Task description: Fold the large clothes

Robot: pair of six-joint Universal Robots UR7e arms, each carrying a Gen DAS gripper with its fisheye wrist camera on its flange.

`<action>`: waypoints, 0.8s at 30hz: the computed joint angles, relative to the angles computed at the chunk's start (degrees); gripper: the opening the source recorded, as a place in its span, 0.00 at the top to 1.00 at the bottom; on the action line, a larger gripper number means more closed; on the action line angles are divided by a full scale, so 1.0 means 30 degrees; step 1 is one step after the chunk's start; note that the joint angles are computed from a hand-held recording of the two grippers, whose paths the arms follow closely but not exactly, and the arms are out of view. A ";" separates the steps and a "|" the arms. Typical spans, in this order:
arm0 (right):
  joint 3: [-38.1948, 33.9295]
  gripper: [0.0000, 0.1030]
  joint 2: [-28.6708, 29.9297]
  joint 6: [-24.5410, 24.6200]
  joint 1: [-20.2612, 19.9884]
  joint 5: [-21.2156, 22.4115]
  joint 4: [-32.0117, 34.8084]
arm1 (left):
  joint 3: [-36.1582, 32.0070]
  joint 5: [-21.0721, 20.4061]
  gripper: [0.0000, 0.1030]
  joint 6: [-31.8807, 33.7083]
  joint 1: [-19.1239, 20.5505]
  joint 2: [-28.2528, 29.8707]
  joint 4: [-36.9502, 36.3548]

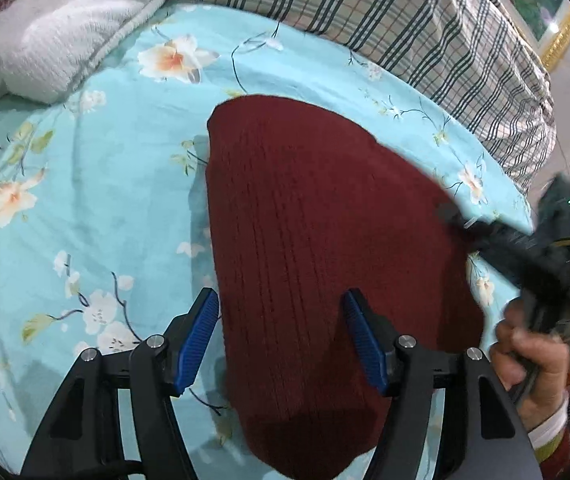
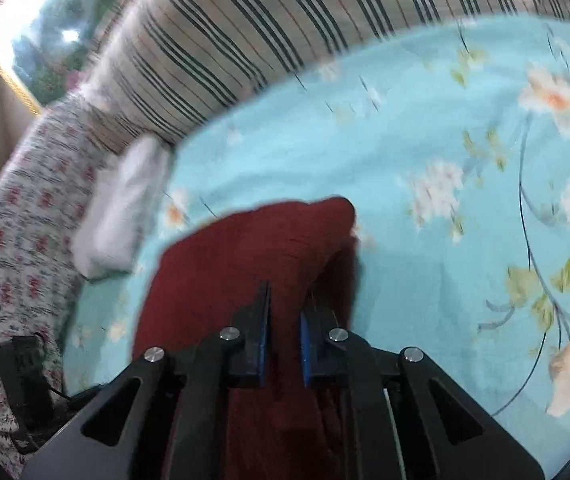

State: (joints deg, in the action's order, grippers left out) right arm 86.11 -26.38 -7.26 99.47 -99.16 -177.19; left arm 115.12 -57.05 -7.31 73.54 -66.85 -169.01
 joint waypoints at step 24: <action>0.1673 0.73 -0.0841 -0.2029 0.1011 -0.0933 0.0215 | 0.0646 0.1627 0.16 0.0248 -0.0356 0.0356 -0.1493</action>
